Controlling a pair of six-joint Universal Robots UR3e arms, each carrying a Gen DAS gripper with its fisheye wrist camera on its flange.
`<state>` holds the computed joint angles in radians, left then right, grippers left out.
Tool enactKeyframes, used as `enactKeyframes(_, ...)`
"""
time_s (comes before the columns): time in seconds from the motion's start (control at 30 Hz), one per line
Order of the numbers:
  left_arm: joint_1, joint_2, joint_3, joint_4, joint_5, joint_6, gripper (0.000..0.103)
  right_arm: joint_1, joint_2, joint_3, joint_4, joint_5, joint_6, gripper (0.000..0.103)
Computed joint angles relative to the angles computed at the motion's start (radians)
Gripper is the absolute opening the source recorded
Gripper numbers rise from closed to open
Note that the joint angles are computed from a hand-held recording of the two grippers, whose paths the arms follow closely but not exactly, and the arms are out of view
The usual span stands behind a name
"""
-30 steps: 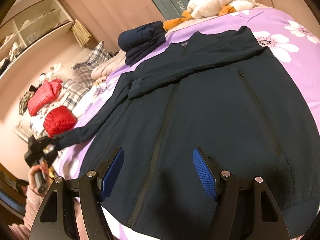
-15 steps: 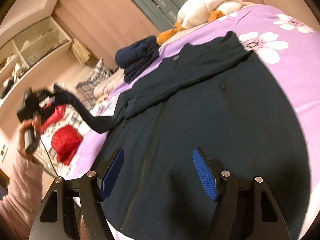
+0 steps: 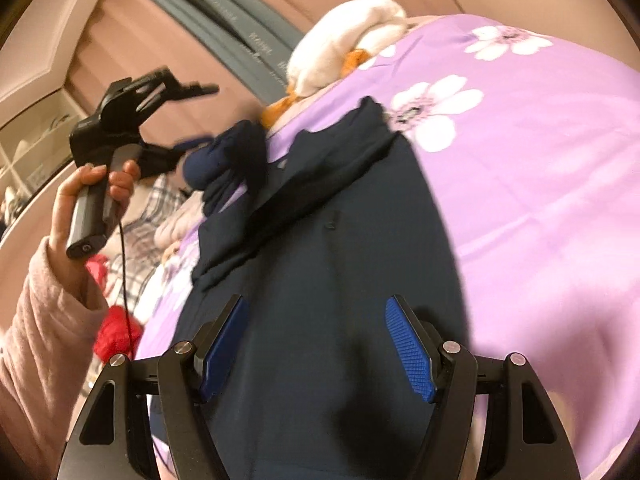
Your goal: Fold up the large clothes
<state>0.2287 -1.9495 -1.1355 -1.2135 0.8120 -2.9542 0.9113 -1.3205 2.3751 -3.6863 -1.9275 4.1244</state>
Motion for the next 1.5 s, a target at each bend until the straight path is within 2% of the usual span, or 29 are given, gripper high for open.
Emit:
enactKeyframes(0.17,0.153,0.08,-0.168,-0.001,-0.086,0.09,0.081,-0.017,-0.028,-0.009,0.053,0.015,-0.005,0.071)
enactKeyframes(0.33,0.475,0.212,-0.379,-0.094,-0.137,0.266,0.081,-0.12,-0.089,-0.074,0.173,0.119,-0.107,0.071)
enactKeyframes(0.4,0.6,0.206,-0.404,-0.151,-0.147,0.329,0.081,-0.175,-0.103,-0.148,0.291,0.164,-0.145,0.071)
enactKeyframes(0.53,0.81,0.143,-0.402,-0.266,-0.184,0.433,0.081,-0.273,-0.069,-0.288,0.423,0.251,-0.194,0.071)
enactKeyframes(0.67,0.884,0.078,-0.392,-0.291,-0.219,0.481,0.081,-0.302,0.004,-0.41,0.504,0.265,-0.225,0.071)
enactKeyframes(0.7,0.895,0.063,-0.376,-0.334,-0.232,0.521,0.081,-0.303,0.031,-0.444,0.518,0.256,-0.229,0.071)
enactKeyframes(0.83,0.86,-0.018,-0.298,-0.407,-0.245,0.577,0.082,-0.311,0.114,-0.554,0.581,0.246,-0.214,0.071)
enactKeyframes(0.9,0.813,-0.056,-0.293,-0.324,-0.233,0.522,0.081,-0.308,0.144,-0.605,0.62,0.216,-0.202,0.071)
enactKeyframes(1.0,0.735,-0.124,-0.283,-0.13,-0.228,0.35,0.081,-0.314,0.186,-0.676,0.673,0.181,-0.188,0.071)
enactKeyframes(1.07,0.703,-0.164,-0.299,0.051,-0.234,0.209,0.079,-0.32,0.218,-0.721,0.701,0.164,-0.187,0.071)
enactKeyframes(1.1,0.689,-0.195,-0.309,0.176,-0.231,0.114,0.07,-0.321,0.228,-0.74,0.723,0.154,-0.189,0.071)
enactKeyframes(1.13,0.682,-0.217,-0.306,0.243,-0.227,0.053,0.049,-0.32,0.238,-0.762,0.749,0.145,-0.189,0.071)
enactKeyframes(1.17,0.681,-0.235,-0.312,0.316,-0.214,-0.015,0.035,-0.318,0.253,-0.786,0.775,0.133,-0.196,0.063)
enactKeyframes(1.2,0.685,-0.246,-0.315,0.352,-0.205,-0.054,0.015,-0.313,0.269,-0.807,0.79,0.118,-0.211,0.046)
enactKeyframes(1.27,0.703,-0.264,-0.344,0.45,-0.189,-0.125,0.014,-0.303,0.289,-0.841,0.833,0.105,-0.232,0.03)
enactKeyframes(1.3,0.709,-0.264,-0.351,0.481,-0.17,-0.139,0.014,-0.297,0.297,-0.849,0.838,0.102,-0.237,0.022)
enactKeyframes(1.37,0.729,-0.28,-0.352,0.488,-0.17,-0.145,0.013,-0.284,0.303,-0.852,0.838,0.09,-0.257,0.019)
enactKeyframes(1.43,0.743,-0.316,-0.295,0.375,-0.193,-0.098,0.013,-0.264,0.31,-0.869,0.874,0.053,-0.273,0.019)
enactKeyframes(1.5,0.752,-0.299,-0.289,0.319,-0.194,-0.056,0.014,-0.27,0.32,-0.893,0.93,0.042,-0.28,0.019)
